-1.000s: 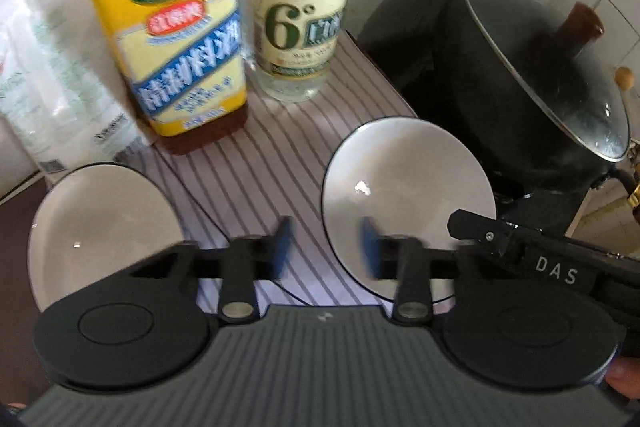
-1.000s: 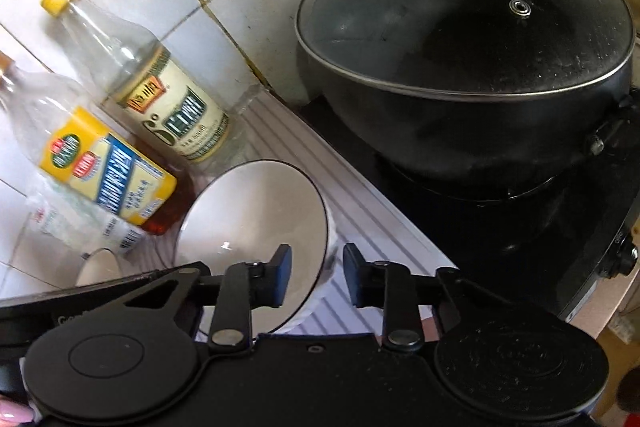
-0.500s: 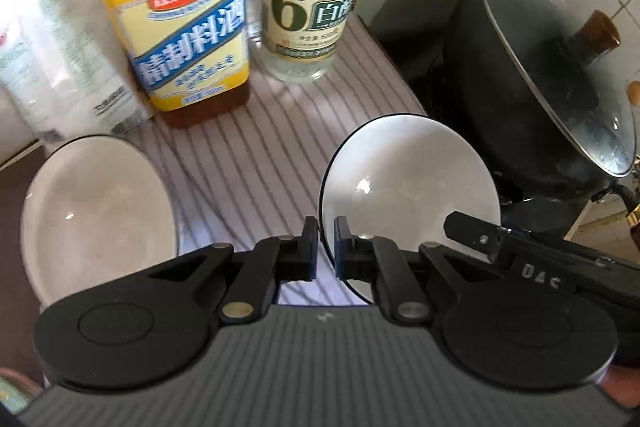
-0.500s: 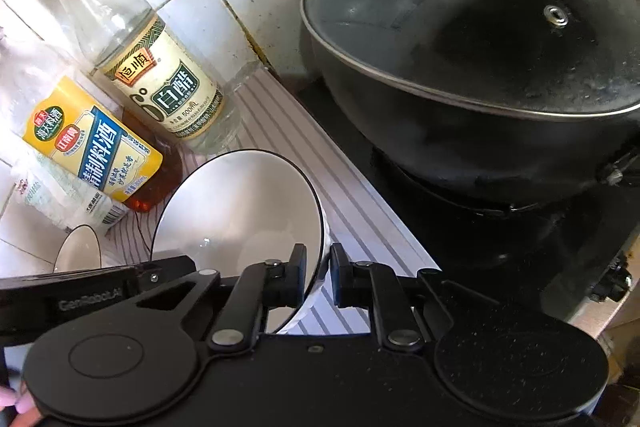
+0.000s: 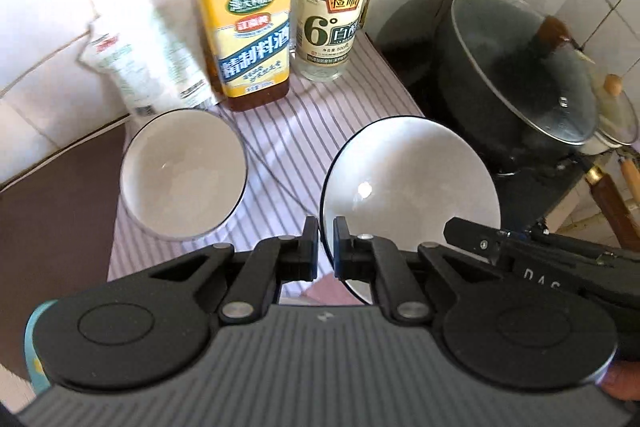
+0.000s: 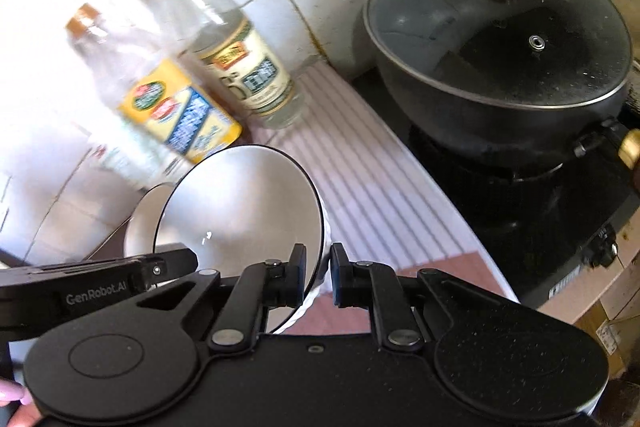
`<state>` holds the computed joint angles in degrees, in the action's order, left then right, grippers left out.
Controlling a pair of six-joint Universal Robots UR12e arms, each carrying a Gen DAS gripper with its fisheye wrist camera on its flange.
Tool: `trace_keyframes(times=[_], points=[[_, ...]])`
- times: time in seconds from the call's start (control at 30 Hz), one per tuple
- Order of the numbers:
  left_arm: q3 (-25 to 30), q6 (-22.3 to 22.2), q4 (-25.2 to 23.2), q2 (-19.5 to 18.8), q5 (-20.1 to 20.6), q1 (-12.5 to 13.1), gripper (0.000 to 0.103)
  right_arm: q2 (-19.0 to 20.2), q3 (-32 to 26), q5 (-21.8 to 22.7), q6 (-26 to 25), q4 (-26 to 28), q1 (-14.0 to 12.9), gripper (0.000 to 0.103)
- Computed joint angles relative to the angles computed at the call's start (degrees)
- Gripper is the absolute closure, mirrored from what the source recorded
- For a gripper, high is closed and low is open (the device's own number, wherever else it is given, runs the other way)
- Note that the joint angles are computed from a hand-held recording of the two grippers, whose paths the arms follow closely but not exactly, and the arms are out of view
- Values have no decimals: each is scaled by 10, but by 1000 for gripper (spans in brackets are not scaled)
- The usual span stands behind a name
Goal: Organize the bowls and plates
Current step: 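Lift the held bowl, nest it into the first white bowl, open left gripper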
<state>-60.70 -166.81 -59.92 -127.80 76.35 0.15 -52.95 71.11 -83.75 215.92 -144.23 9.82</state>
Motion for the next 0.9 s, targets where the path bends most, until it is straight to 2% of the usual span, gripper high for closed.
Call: trace_keyframes(times=[0.2, 0.47, 0.6, 0.9], points=[[-57, -2, 16, 44, -23, 16, 97, -33, 33, 3, -9, -11, 12, 86], [-124, -12, 32, 92, -29, 36, 97, -56, 58, 19, -28, -23, 28, 86], [-168, -8, 83, 112, -37, 47, 97, -58, 64, 29, -39, -28, 34, 86], [-187, -32, 82, 110, -40, 62, 97, -43, 62, 40, -57, -32, 46, 86]])
